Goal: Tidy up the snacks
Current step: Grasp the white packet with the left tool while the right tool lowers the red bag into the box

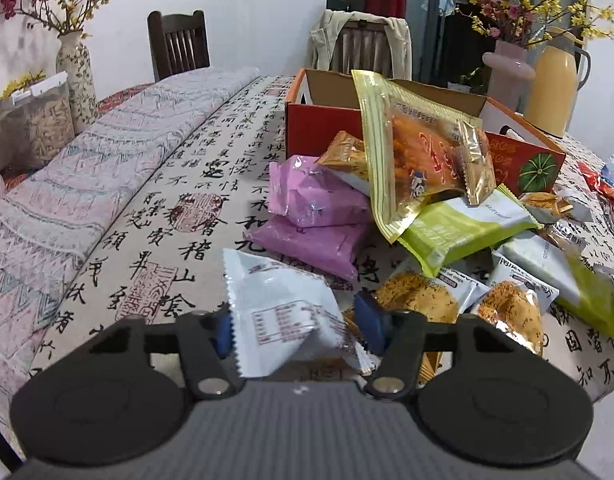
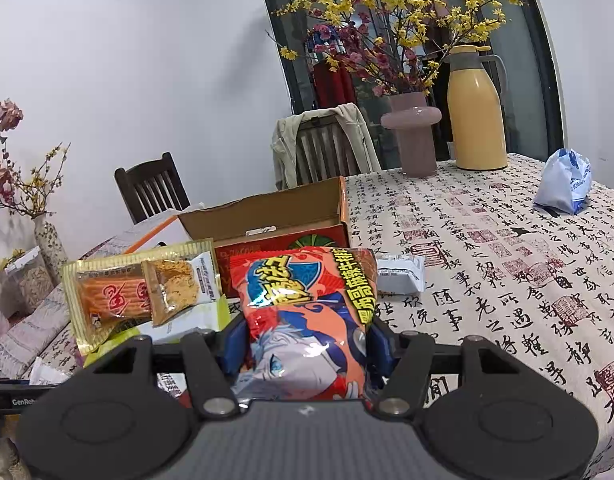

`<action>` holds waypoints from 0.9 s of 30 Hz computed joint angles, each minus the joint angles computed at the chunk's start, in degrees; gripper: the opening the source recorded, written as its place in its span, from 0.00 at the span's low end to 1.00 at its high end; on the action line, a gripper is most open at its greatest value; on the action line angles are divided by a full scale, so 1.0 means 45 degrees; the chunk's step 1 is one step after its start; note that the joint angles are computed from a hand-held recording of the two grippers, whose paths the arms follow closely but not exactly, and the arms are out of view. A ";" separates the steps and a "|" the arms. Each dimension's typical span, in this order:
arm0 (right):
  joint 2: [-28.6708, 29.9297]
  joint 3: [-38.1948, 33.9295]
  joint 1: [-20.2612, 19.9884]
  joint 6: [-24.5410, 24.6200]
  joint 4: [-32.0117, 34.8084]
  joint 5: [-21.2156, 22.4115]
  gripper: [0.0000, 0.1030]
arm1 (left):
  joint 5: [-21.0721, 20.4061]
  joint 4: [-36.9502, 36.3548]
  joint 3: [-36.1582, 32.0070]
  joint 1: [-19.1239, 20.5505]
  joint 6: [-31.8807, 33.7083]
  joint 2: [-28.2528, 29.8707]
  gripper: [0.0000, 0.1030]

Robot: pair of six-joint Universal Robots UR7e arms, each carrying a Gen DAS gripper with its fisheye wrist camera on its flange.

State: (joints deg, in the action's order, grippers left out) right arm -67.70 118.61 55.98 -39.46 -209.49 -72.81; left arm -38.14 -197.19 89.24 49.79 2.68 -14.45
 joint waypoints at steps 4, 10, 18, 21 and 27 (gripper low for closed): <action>-0.0012 0.0032 -0.0009 -0.0028 0.0039 -0.0017 0.58 | -0.0267 -0.0159 0.0218 0.0035 -0.0166 -0.0146 0.46; -0.0036 0.0087 -0.0042 -0.0046 -0.0005 0.0030 0.58 | -0.0328 -0.0570 0.0495 0.0080 -0.0381 -0.0318 0.31; -0.0066 0.0229 -0.0016 -0.0081 -0.0230 0.0070 0.58 | -0.0412 -0.1583 0.0867 -0.0044 0.0102 -0.0564 0.27; -0.0081 0.0277 0.0007 -0.0149 -0.0331 0.0099 0.58 | -0.0449 -0.2053 0.0956 -0.0143 0.0422 -0.0622 0.27; -0.0047 0.0113 0.0154 -0.0210 -0.0548 0.0218 0.58 | -0.0567 -0.2947 0.0573 -0.0339 0.1456 -0.0655 0.27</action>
